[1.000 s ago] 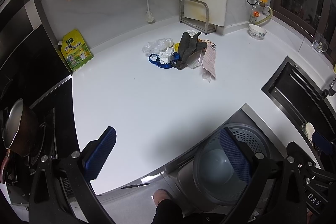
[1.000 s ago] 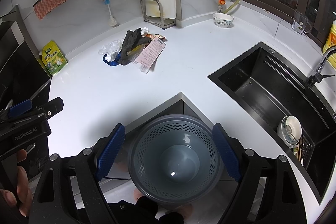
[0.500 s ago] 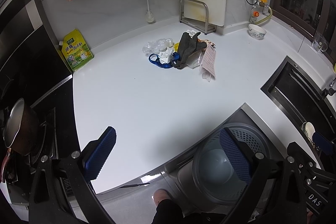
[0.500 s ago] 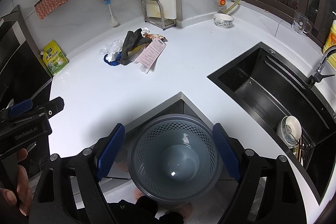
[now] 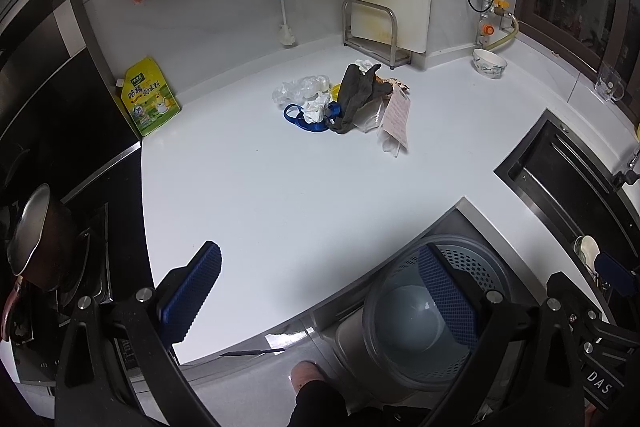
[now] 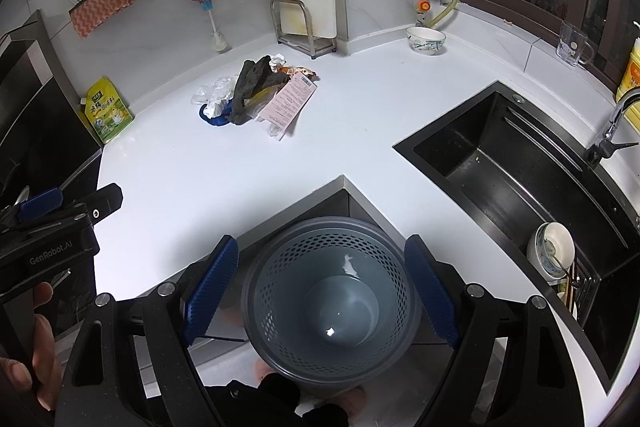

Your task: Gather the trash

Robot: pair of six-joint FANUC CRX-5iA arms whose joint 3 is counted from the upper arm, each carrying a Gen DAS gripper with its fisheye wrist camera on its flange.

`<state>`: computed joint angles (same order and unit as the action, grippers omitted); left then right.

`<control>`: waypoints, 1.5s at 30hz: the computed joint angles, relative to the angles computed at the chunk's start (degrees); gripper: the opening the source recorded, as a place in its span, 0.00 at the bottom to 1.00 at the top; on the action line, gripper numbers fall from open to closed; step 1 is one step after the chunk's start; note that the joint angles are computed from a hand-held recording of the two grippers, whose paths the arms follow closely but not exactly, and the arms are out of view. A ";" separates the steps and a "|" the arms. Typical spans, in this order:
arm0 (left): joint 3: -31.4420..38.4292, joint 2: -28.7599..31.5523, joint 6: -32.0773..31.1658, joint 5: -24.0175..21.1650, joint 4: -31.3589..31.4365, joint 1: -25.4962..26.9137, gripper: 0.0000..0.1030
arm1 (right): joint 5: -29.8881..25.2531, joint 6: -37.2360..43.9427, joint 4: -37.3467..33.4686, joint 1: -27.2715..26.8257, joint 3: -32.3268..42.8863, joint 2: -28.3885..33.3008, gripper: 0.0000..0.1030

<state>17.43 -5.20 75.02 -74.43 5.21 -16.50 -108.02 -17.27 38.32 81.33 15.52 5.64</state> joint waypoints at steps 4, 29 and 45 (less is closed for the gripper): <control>-0.15 -0.53 1.69 -0.08 -1.23 -1.15 0.94 | 0.66 0.08 0.14 0.35 -1.06 -0.76 0.79; 9.98 15.65 -3.32 4.87 1.53 3.62 0.94 | 16.07 6.84 -3.46 -17.24 -3.66 0.42 0.79; 30.66 38.33 -11.27 2.98 7.12 2.66 0.94 | 23.53 15.43 -7.15 -34.91 7.20 13.82 0.79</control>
